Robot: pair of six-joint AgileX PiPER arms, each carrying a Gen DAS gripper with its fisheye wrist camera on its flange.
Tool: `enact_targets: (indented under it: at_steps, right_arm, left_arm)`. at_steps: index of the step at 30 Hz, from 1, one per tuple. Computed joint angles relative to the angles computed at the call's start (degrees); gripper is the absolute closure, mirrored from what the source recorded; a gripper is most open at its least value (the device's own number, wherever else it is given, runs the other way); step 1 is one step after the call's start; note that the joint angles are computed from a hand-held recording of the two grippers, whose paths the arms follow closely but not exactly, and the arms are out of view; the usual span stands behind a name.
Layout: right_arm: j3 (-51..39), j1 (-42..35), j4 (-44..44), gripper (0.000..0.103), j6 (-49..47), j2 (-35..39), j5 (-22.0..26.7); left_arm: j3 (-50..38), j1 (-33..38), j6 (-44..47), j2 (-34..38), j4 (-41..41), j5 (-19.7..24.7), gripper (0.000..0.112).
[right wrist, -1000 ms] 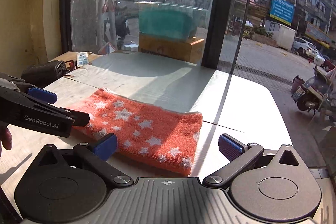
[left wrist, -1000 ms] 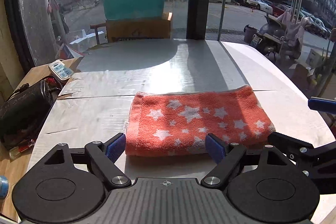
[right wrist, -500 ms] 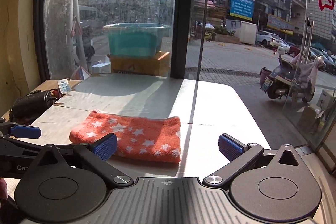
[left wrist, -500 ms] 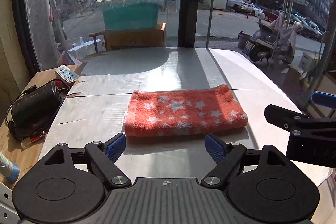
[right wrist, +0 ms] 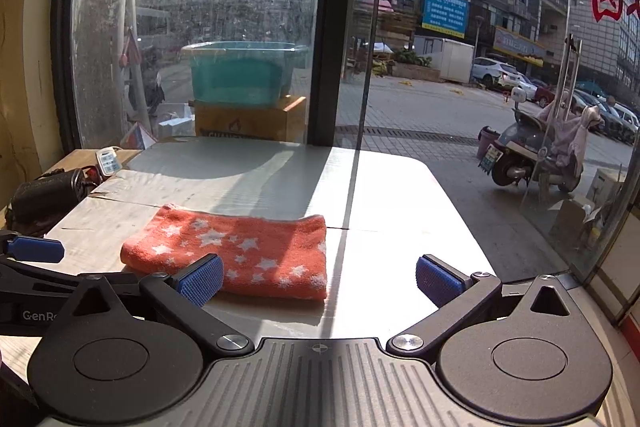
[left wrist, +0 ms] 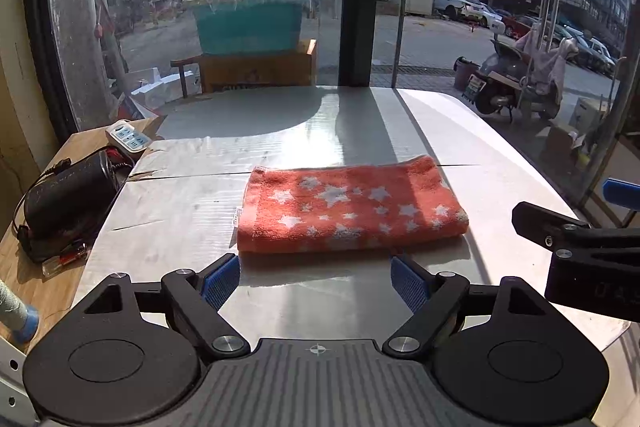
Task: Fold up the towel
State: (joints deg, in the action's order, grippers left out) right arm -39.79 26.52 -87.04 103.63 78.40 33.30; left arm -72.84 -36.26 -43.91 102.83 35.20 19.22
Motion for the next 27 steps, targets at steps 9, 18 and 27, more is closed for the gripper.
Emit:
enact_targets:
  at_steps: [9, 18, 27]
  right_arm:
    - [-0.8, -1.2, 1.2, 0.0, -0.5, 1.2, -0.2]
    - [-1.8, -1.5, 3.3, 0.0, -1.9, 1.9, -0.1]
    - [-2.9, -2.3, 6.3, 0.0, -3.1, 2.8, -0.6]
  left_arm:
    - [-2.2, 1.0, 1.4, 2.0, -1.9, 1.9, 0.028]
    - [-3.1, 1.3, 3.2, 2.5, -3.5, 2.3, 0.028]
    - [-4.0, 1.9, 4.6, 3.2, -4.8, 3.0, 0.028]
